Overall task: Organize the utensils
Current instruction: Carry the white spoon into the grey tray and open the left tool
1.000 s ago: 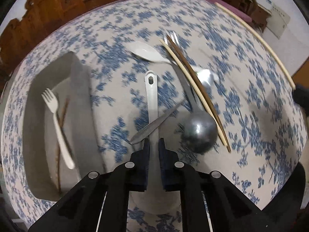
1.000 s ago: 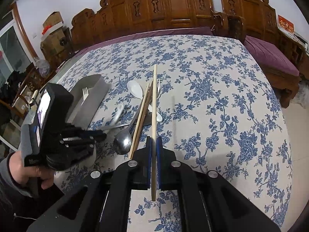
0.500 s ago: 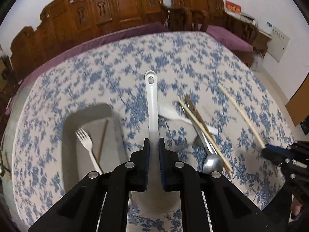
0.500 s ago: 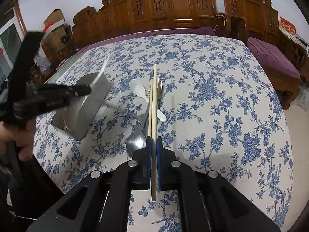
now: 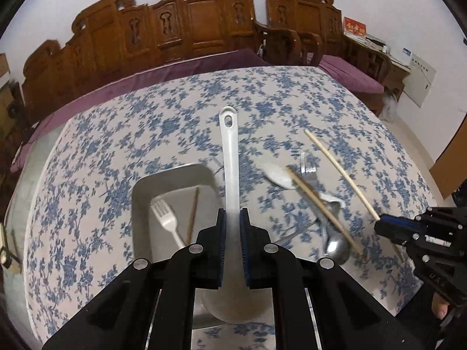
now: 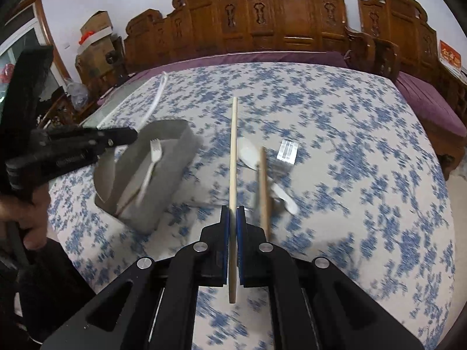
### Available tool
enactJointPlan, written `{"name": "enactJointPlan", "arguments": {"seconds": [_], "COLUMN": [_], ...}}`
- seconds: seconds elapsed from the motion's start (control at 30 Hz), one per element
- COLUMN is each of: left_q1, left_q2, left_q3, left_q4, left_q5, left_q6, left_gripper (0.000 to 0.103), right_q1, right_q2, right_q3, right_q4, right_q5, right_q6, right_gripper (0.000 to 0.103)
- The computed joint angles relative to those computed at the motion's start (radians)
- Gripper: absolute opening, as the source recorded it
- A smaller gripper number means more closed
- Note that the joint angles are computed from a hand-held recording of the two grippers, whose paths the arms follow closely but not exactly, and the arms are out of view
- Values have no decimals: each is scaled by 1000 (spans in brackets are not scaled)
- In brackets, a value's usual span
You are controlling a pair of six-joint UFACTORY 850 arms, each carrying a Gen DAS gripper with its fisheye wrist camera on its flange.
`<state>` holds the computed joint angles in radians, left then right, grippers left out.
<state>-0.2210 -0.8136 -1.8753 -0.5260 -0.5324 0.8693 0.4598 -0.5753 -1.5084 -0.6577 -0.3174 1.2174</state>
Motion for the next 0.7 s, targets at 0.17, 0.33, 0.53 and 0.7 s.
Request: {"name": "enactJointPlan", "arguments": {"seconds": [0.17, 0.33, 0.53, 0.7], "left_q1": [32, 53, 70, 78], "left_q2": [-34, -54, -82, -114], "left_q3": [-24, -28, -49, -79], "left_q4": [-26, -67, -119, -121], "left_q5": [-10, -8, -15, -27], "left_q6": [33, 77, 102, 90], "left_gripper": [8, 9, 9, 9], "right_q1": [14, 22, 36, 37], "right_q2": [-73, -133, -202, -238], "right_q3": [-115, -210, -314, -367], "right_q4": [74, 160, 223, 259], "right_q5": [-9, -11, -53, -69], "right_q6": [-89, -171, -262, -299], "right_gripper": [6, 6, 6, 6]}}
